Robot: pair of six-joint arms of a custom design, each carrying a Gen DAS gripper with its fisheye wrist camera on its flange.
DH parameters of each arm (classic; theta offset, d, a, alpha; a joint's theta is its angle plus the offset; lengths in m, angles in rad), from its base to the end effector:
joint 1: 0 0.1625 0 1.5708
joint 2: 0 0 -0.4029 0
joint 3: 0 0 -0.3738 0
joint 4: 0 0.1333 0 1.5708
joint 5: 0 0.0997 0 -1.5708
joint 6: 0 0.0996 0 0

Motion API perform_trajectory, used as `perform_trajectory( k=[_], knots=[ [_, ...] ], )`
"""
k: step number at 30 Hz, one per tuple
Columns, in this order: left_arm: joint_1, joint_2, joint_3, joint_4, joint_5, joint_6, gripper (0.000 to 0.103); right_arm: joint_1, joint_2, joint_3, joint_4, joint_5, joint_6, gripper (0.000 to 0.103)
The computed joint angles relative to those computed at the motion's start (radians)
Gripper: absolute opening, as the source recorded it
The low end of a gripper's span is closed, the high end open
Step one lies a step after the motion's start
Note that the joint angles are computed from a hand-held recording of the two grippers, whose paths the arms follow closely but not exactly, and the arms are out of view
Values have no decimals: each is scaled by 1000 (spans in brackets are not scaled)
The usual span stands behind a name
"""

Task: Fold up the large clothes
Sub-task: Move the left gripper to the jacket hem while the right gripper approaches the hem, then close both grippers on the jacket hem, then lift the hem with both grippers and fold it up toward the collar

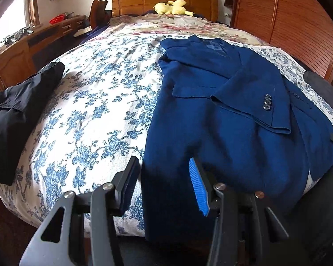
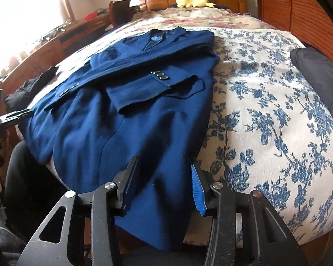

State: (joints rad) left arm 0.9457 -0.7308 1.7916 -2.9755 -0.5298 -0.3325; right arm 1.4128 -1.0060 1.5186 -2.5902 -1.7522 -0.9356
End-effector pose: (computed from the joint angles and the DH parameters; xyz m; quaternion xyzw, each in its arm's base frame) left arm -0.1694 -0.6094 0.0914 0.0404 0.8581 -0.3575 0.3665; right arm 0.0075 -0.6858 0.2822 0.3445 -0.9007 0.1677 0.2047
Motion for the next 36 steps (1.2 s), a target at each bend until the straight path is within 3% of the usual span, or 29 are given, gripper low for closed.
perform_trajectory(
  k=[6, 8, 10, 14, 18, 19, 23, 25, 26, 28, 36],
  knots=[
    [-2, -11, 30, -46, -26, 21, 45, -2, -3, 19, -26, -5, -3, 42],
    [-5, -17, 47, -67, -39, 28, 45, 1, -8, 36, -59, 0, -13, 26],
    [-9, -26, 70, -92, -55, 38, 45, 4, -12, 42, -68, 13, -10, 25],
    [-13, -35, 98, -124, -63, 44, 34, 12, -15, 50, -77, 27, 0, 24],
    [-14, -42, 116, -149, -72, 40, 20, 21, 6, 35, -69, -13, 20, 26],
    [-17, -45, 118, -155, -75, 42, 8, 23, 13, 29, -62, -32, 22, 26],
    [-35, -56, 114, -196, -113, 77, 2, 31, 26, 15, -37, -69, 9, 26],
    [-66, -49, 91, -232, -97, 136, 2, 48, 36, -6, -23, -99, -19, 20],
    [-76, -46, 82, -242, -91, 154, 2, 54, 34, -14, -7, -90, -29, 9],
    [-108, -37, 42, -286, -76, 219, 2, 64, 27, -17, -2, -62, -48, 5],
    [-156, 17, -184, -386, -43, 478, 1, 93, -18, -32, -48, 132, -11, 2]
  ],
)
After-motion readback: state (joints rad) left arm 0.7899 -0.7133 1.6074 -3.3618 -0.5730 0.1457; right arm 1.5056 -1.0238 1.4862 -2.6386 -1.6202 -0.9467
